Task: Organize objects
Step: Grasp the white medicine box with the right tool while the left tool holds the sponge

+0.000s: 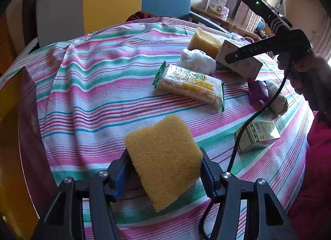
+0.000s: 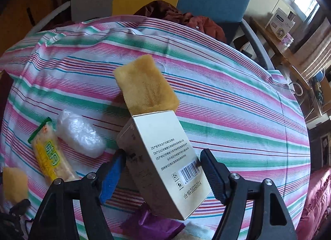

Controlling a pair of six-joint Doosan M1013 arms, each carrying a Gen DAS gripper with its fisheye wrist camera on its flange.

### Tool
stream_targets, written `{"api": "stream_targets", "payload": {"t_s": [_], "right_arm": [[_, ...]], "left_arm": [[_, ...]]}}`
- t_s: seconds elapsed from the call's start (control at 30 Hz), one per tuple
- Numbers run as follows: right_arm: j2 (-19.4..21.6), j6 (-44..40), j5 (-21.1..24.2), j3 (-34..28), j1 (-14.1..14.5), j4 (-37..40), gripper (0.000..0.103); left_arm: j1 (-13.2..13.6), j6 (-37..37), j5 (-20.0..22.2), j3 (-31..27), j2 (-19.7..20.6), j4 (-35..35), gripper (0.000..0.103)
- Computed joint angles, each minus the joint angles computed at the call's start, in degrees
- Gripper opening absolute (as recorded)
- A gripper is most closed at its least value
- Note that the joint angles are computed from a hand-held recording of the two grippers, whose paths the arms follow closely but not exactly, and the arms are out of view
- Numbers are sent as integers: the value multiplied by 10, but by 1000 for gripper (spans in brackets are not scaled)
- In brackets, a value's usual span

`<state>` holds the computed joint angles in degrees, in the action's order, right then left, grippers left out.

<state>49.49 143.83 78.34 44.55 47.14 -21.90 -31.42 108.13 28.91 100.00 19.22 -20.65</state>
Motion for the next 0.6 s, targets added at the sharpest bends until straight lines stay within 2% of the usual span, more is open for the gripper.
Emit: {"api": "stream_targets", "payload": {"t_s": [0.13,0.3,0.5,0.6], "right_arm": [[-9,4,-32,15,6,8,75],[-8,14,-16,10,4,5,75],[-7,-17,-7,7,-3,29,78],[-15,-8,-37,29,-11,60,77]], "left_arm": [[2,8,0,0,0,-9,61],[4,14,3,1,-1,-19,61],[3,8,3,0,-1,-15,61],[4,7,3,0,0,-17,62]]}}
